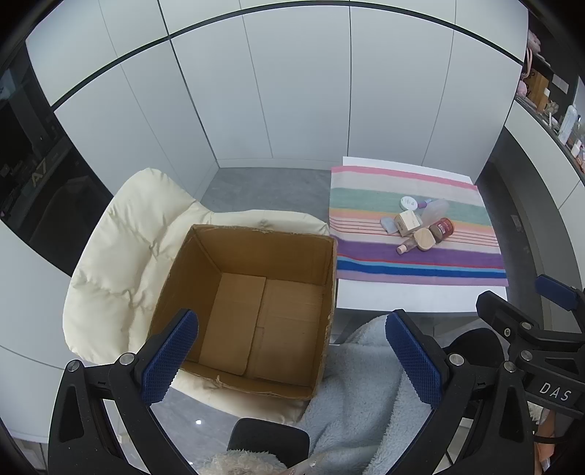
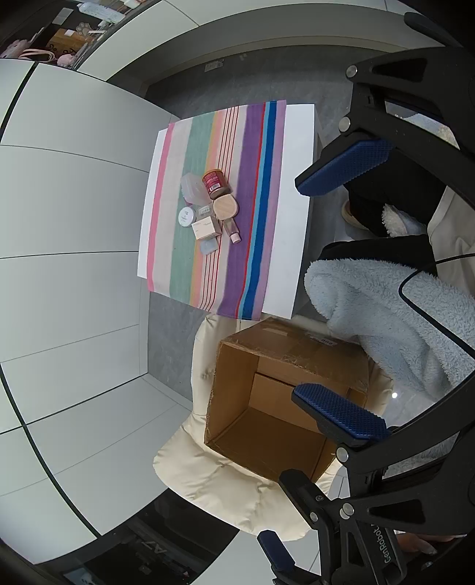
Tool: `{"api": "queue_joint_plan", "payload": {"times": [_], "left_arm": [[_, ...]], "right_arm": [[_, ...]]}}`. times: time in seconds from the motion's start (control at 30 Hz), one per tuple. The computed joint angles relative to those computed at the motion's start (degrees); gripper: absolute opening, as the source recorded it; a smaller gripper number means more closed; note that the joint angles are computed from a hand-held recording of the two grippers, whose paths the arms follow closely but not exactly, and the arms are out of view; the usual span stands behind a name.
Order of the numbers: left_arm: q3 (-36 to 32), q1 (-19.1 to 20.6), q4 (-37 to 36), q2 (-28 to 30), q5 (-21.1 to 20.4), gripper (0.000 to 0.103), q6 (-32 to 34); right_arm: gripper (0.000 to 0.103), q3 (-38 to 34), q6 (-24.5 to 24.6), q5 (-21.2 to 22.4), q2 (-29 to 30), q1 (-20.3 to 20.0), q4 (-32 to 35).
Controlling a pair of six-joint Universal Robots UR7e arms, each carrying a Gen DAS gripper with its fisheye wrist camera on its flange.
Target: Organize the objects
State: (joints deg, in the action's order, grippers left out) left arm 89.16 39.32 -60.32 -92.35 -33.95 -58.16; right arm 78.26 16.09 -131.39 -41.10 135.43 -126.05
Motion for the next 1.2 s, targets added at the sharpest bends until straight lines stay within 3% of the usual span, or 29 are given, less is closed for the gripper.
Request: {"api": "queue_joint_plan", "payload": {"times": [1.2], "left_arm": [[-0.72,-1.13,1.70,1.82,0.09,0.103,-1.54]], "right_arm": [[0.103,0.42,0.00,0.29,-0.44,0.26,1.15]]}}
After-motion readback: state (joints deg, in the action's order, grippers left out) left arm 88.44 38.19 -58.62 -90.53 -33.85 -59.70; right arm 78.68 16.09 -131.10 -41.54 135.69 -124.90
